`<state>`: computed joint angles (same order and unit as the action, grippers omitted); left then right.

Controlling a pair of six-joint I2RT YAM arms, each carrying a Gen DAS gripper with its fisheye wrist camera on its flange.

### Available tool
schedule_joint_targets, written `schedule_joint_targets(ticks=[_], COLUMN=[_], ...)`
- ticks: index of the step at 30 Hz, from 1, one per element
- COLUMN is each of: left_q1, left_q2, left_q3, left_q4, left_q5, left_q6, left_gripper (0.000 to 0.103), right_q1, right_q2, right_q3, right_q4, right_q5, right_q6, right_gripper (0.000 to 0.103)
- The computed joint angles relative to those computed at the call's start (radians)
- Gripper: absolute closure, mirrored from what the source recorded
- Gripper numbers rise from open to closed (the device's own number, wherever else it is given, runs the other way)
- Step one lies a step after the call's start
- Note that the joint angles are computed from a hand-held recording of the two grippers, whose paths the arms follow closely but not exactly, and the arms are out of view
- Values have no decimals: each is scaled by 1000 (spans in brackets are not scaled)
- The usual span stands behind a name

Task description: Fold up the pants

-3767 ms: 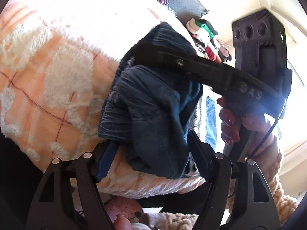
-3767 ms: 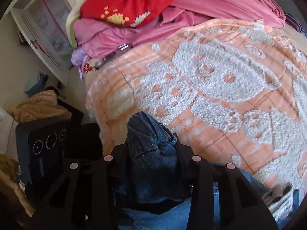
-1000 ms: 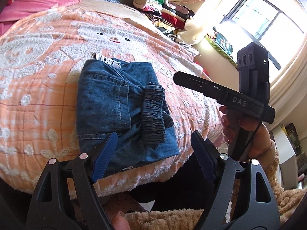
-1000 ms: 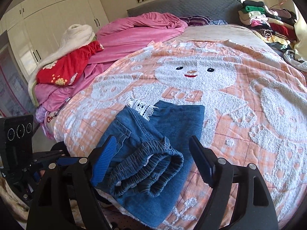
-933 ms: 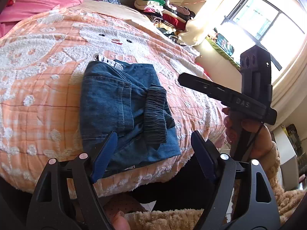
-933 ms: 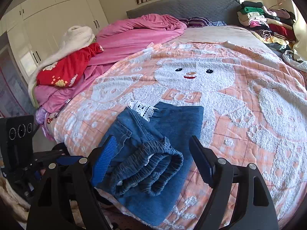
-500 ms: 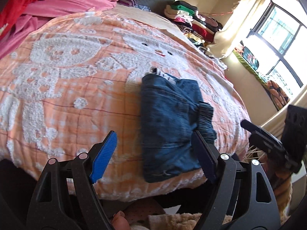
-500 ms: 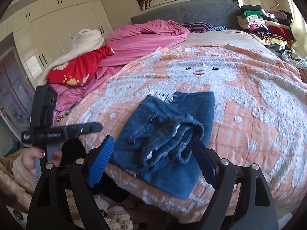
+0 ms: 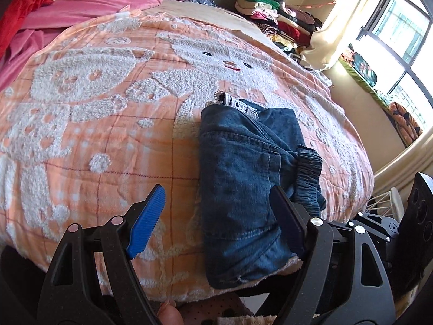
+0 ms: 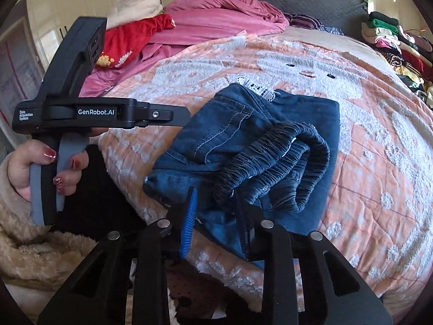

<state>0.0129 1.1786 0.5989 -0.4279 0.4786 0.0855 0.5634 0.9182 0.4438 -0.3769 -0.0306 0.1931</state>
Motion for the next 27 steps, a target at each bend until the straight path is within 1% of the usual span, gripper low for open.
schedule_joint_targets(ticks=[4,5,6,9,13,15,21,25,26,27], left_q1=[-72,-85,-101,-132,-165,-178,-173,-178,-179,-179], left_q2=[62,73,85,103,91,81,83,68,63,55], left_q3=[3,1,-3,-18,-37,-49,-55,-56,-57,-59], left_q4=[54,66,79,116,137,147,144,138,136,131], left_q5=[-61,-72,-89,-131,-181,-193,-184,-187,-187,-185], left_q6=[-33,-38,-42,-45,-36,-37,-40,-44,-45,-45], left_gripper=[31,31,31,31,31,31,31,31,31,31], right_q1=[-26,-30,-37,-107,-153,-190,-209,-208,-202,-196], right_q2=[110,118,116,50,-97,-118,-59,-101,-119,-137], right_q3=[-11,-19,-27,-51,-58,-77,-127,-113,-108,-105], right_q4=[86,102,113,91,-44,-50,46,5,-12,-24], right_q5=[-31,-35,-38,-114,-132,-173,-209,-210,-205,-198], right_q6=[-25,-32,-40,-63,-114,-111,-66,-45,-37,-29], right_gripper=[80,84,89,90,91,90,90,88,87,83])
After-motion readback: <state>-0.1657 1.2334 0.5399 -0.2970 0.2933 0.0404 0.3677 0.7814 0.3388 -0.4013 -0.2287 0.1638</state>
